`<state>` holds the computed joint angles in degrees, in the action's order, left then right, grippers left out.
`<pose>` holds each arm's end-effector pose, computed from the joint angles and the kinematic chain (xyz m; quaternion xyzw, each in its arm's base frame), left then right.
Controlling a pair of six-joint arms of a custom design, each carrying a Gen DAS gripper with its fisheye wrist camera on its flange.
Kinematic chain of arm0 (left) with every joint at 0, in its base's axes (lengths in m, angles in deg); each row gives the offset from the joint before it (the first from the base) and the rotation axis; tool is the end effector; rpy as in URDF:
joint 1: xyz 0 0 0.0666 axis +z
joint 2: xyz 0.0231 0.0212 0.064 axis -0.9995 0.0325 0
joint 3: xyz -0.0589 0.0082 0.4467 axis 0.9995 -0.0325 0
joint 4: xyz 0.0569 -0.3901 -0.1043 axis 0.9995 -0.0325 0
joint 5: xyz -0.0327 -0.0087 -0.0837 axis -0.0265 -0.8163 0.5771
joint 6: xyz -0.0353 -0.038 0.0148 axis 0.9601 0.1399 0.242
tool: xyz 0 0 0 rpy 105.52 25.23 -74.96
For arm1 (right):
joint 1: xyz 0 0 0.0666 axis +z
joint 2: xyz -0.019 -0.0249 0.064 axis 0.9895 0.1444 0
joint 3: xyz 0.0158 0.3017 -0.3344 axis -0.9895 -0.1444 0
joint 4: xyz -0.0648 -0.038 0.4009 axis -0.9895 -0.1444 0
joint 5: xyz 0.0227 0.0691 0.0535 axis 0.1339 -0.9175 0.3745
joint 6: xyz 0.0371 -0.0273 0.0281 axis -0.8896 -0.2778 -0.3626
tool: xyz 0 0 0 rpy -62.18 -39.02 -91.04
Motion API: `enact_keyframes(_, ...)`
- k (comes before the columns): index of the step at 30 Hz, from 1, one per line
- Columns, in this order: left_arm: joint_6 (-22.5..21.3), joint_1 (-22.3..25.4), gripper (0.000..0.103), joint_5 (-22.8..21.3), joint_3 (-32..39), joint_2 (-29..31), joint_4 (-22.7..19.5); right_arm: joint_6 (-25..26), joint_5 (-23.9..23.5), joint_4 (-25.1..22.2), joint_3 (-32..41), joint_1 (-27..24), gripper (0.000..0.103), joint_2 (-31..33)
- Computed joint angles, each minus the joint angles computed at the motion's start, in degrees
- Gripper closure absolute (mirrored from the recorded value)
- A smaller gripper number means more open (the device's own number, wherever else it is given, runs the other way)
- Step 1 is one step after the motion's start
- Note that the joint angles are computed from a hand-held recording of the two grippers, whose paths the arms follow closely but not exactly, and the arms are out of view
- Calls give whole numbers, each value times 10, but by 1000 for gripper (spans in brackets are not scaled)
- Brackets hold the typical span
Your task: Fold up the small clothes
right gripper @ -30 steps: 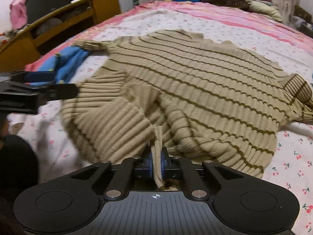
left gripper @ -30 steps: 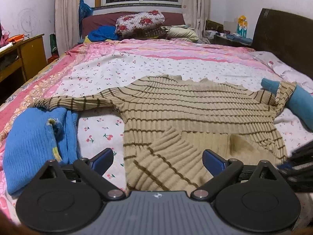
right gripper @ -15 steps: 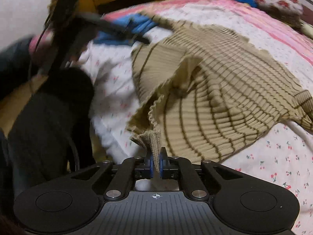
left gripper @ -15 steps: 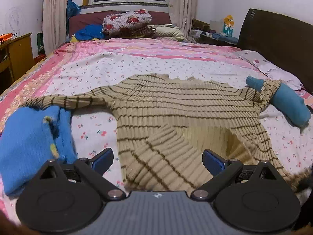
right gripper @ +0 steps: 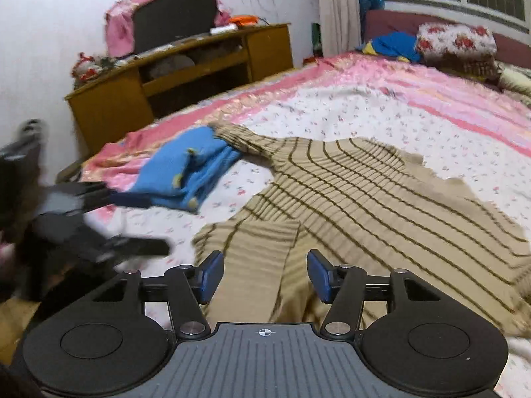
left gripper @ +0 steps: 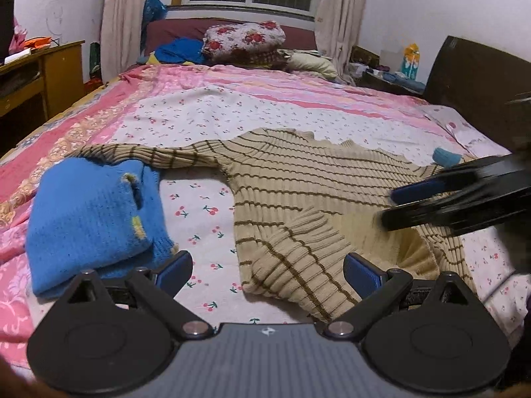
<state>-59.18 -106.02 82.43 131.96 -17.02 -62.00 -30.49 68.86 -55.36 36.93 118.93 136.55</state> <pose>0.3493 -0.1194 0.3813 0.1497 0.8848 -0.1547 0.4133 0.3811 0.2877 0.4074 -0.1964 0.8957 0.1514 0.3692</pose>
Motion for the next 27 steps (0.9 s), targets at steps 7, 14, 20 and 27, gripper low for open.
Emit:
enact_keyframes(7,7,18,0,10,-2,-10,-5,-11,-21,5,44,-9,47,96)
enact_keyframes(14,11,26,0,11,-3,-17,-1,-61,-63,15,48,10,95,107)
enact_keyframes(20,15,48,0,3,3,-29,8,-80,-115,48,36,59,99,84)
enact_keyframes(27,8,61,0,10,10,-38,6,-87,-143,72,37,138,93,81)
